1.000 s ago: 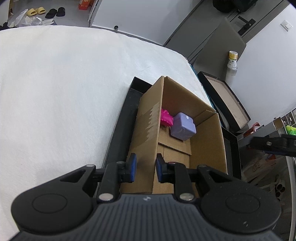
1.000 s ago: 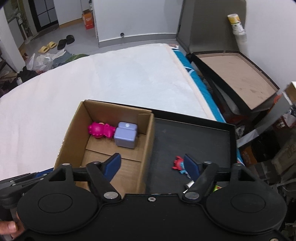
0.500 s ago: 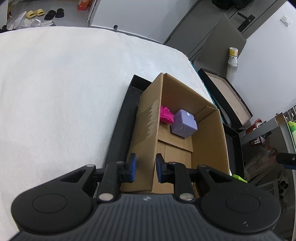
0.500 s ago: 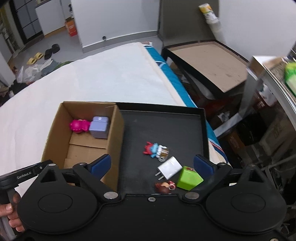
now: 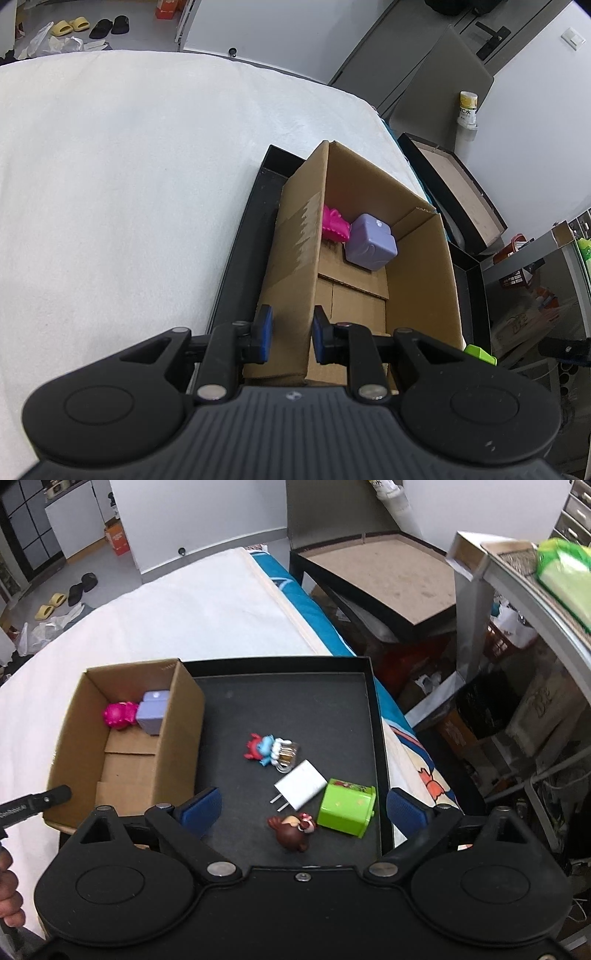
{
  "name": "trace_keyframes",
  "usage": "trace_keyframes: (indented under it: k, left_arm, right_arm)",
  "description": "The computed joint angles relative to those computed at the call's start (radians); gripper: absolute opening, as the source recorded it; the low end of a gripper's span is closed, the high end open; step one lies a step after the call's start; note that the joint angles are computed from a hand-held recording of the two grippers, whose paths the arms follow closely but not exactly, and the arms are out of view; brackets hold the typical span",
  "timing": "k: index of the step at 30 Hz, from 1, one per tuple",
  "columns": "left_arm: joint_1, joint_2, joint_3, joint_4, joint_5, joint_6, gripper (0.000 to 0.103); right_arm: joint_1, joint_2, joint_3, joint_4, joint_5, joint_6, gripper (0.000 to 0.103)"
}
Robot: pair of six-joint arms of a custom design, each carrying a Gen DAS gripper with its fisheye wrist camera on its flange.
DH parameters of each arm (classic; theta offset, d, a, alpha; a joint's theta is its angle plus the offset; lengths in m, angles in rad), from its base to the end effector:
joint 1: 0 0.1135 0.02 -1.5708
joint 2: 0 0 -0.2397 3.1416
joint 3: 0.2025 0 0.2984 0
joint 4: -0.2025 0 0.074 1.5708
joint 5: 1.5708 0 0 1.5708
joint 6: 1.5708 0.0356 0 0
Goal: Organize rigid objects
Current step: 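Move the right gripper back over the brown-haired doll figure on the tray, then close the right gripper on the brown-haired doll figure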
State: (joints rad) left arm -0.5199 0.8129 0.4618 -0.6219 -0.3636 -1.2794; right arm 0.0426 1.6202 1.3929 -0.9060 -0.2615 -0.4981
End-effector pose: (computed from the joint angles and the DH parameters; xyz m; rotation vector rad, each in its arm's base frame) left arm 0.1892 -0.0937 0.1547 -1.0481 2.2476 -0.3144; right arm 0.3753 0.0252 0.2473 -0.7827 2.5341 0.2065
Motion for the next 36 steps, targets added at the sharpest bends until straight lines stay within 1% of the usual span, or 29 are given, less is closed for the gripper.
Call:
trace_keyframes:
  k: [5,13,22,26,33,36]
  left_arm:
    - [0.000,0.012,0.004,0.004,-0.001,0.000,0.021]
    - [0.004,0.014,0.001,0.009,0.000,0.004,0.021]
    - [0.007,0.031,0.004,0.017,-0.001,0.008,0.021]
    - [0.007,0.041,0.006,0.023,-0.002,0.008,0.021]
    - [0.007,0.040,0.003,0.027,-0.002,0.009,0.021]
    - [0.004,0.032,-0.001,0.025,-0.004,0.005,0.021]
  right_arm:
    - [-0.017,0.034,-0.003,0.014,0.005,-0.004,0.096]
    - [-0.020,0.121,0.009,0.028,0.006,0.039,0.096]
    - [0.001,0.205,-0.003,0.042,0.008,0.091,0.090]
    - [0.013,0.240,0.001,0.057,0.012,0.138,0.084]
    - [0.047,0.267,-0.035,0.112,0.055,0.172,0.084]
    - [0.070,0.266,-0.061,0.152,0.093,0.180,0.084]
